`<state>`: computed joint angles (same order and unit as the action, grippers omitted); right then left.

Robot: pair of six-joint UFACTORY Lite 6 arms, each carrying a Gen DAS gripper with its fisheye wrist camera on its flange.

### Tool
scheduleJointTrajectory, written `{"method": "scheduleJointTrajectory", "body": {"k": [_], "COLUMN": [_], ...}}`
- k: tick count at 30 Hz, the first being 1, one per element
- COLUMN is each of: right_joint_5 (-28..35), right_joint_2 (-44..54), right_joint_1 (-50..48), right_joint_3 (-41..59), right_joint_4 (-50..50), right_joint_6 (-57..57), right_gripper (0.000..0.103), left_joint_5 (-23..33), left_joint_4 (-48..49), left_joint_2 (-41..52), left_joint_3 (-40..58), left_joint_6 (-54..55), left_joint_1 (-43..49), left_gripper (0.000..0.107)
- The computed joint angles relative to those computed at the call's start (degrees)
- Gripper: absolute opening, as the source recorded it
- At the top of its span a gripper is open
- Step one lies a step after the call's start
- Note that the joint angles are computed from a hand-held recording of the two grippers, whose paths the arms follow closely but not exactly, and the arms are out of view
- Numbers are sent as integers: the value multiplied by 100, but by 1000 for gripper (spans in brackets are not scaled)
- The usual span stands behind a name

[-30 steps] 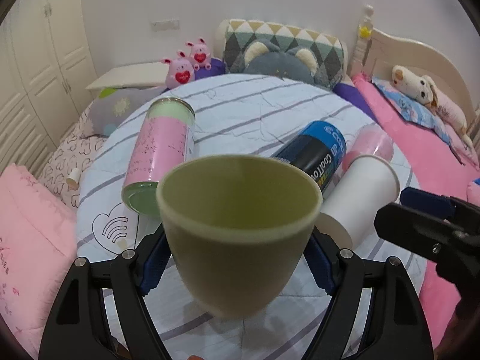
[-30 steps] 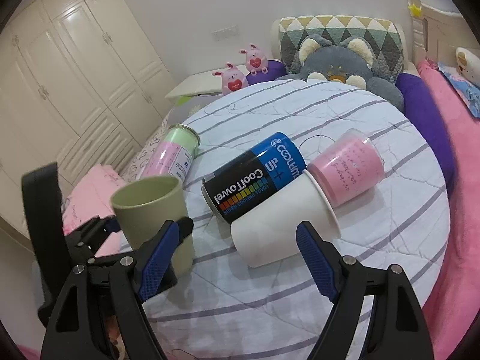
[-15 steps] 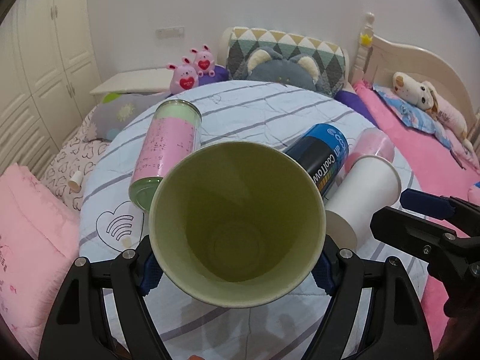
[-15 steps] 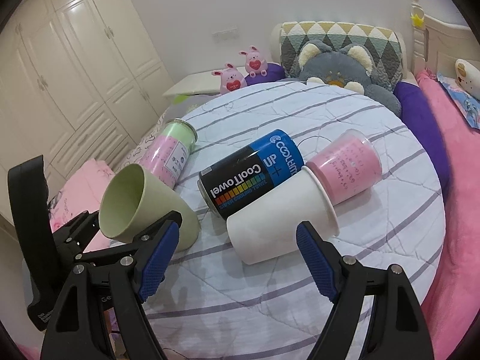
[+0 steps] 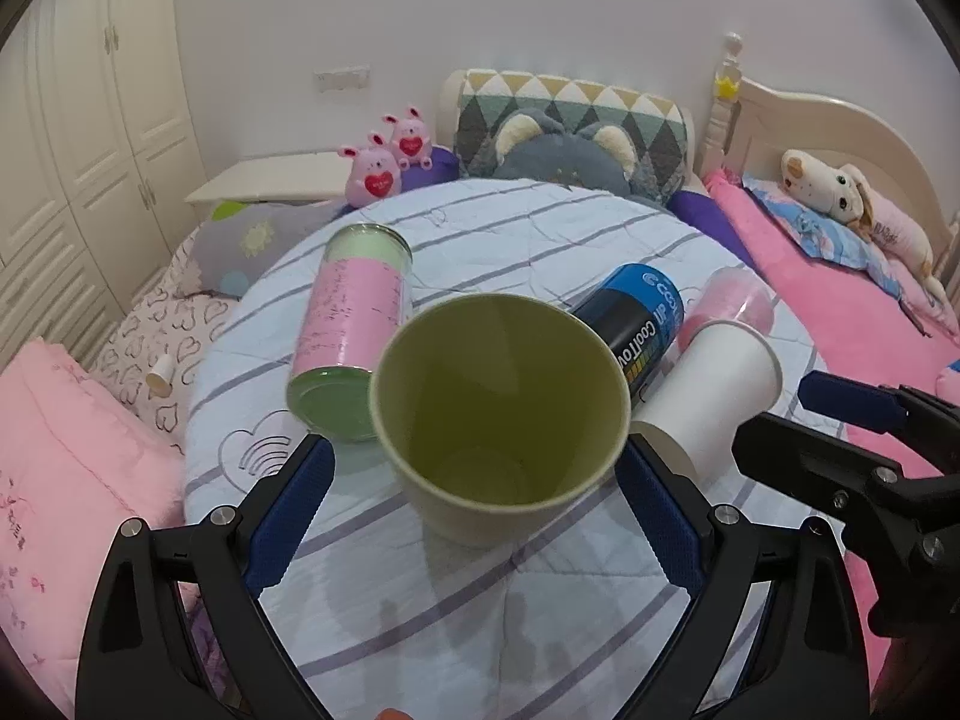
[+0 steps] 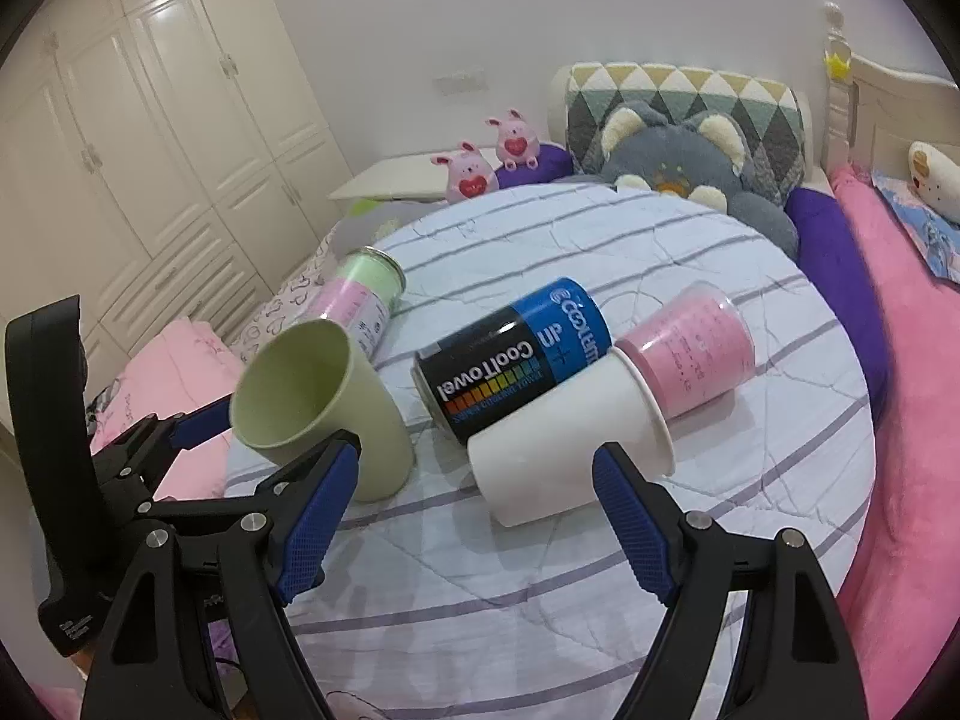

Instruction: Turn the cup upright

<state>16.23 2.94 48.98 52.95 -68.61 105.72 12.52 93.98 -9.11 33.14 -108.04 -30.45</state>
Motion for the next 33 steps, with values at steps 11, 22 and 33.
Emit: {"method": "scheduleJointTrajectory", "body": {"k": [11,22,33], "right_joint_5": [2048,1835,2147], "right_joint_2": [-452,-1643,-2417], "right_joint_1": [1336,1335,1307], "right_joint_3": [-299,-1726,-2469], "right_joint_4": [-1655,-3312,-3445], "right_joint_6": [1140,3019,3102], "right_gripper": [82,82,82], "left_joint_5": [1102,3053,3696], "left_joint_4": [-1636,-1789,-1898], "left_joint_2": [-1434,-2073,-1846], "left_joint_3": [-744,-1094,-953], "left_joint_6": [1076,106,-261], "left_joint_1": [-736,-2605,-3253], "left_gripper": [101,102,102]}}
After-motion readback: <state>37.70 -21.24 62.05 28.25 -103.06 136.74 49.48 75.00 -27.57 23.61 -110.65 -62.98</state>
